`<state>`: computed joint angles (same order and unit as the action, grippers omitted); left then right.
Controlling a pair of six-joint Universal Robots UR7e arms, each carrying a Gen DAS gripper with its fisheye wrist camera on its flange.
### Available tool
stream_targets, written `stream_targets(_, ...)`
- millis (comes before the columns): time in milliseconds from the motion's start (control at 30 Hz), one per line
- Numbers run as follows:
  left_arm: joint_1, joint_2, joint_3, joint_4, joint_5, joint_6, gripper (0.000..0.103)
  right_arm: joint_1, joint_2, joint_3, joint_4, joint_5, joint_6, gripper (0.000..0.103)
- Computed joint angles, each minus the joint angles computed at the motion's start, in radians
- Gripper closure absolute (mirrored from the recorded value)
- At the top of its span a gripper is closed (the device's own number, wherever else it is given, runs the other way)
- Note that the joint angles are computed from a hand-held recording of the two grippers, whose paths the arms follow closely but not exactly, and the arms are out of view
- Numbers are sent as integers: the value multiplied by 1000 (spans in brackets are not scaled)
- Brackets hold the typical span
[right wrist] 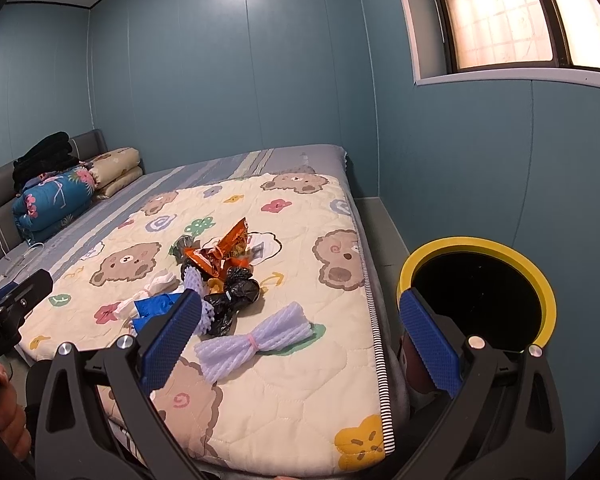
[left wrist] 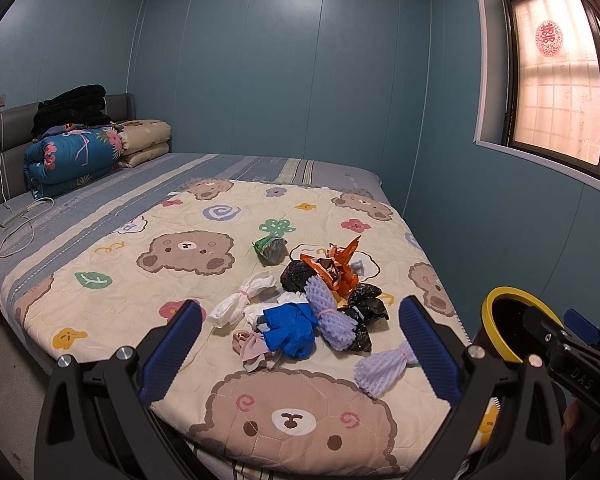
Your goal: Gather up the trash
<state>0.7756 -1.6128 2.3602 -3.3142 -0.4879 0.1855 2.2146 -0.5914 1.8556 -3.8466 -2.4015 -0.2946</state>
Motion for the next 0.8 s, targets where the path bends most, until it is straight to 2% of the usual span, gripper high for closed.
stream_targets(100,4,-2,1,10,0,-3,8,1,0,-5,19,-17,13,8)
stream_targets(233,24,-8,-15,47,-16,14,8,-6,-16,-15,102,-26,56,8)
stream_targets(400,77,22,-71,90,-22,76,8,-29,-23,-48,198,4,40,8)
stream_targets(633,228,3,-184,402,-210,53,8,-76,3,-145,434,-1,91,8)
stream_targets(800,322,53,-279,497,-244,37,8,-130,17,-213,640,67,190,8)
